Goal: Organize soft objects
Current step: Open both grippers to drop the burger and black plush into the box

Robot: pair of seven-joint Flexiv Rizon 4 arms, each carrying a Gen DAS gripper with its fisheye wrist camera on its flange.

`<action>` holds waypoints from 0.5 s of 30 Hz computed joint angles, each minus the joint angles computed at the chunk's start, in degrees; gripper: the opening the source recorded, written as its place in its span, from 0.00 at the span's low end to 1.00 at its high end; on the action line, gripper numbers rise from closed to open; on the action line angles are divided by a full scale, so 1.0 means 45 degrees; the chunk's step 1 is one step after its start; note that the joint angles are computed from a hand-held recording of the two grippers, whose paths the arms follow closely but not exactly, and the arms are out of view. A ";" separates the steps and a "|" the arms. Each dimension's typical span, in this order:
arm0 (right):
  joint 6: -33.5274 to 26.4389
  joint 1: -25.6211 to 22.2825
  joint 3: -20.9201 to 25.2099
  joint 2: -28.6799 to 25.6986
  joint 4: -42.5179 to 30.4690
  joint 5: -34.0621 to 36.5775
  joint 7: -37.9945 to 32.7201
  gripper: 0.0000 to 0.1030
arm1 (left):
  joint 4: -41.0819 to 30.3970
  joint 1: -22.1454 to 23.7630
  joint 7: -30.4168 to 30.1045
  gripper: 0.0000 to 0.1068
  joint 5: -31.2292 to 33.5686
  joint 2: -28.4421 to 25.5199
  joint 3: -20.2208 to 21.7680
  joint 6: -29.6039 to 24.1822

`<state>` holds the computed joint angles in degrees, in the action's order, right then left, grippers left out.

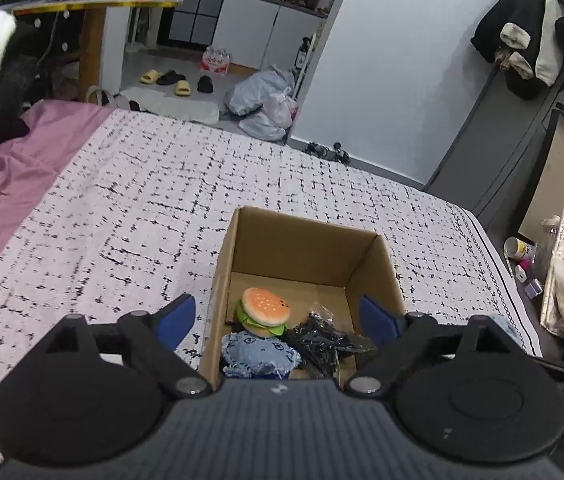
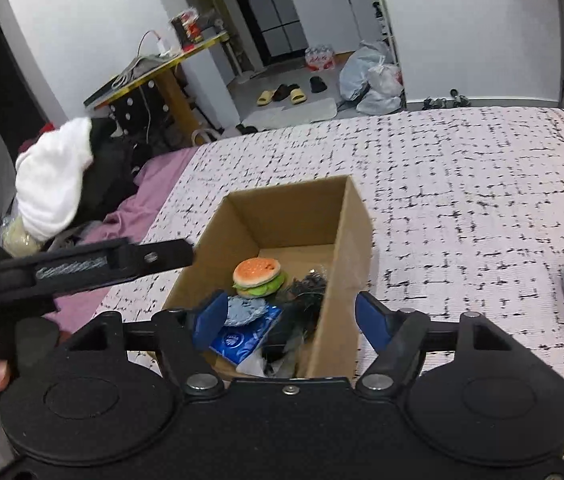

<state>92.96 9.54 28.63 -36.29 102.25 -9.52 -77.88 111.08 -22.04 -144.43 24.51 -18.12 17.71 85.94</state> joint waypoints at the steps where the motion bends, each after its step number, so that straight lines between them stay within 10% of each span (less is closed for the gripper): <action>1: -0.0006 -0.0080 0.0022 0.0028 0.0006 0.0045 0.0021 0.68 | -0.0048 -0.0312 -0.0334 0.84 0.0239 0.0070 0.0292 -0.0083; 15: 0.1075 -0.2089 0.1239 0.0249 0.0820 -0.0268 0.0028 0.92 | -0.1438 -0.1063 -0.3684 0.90 0.3914 0.0589 -0.0136 -0.1067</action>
<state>97.80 0.14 34.21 -35.17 105.94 -10.72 -77.75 104.61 -26.83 -161.01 42.12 -15.47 17.09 81.14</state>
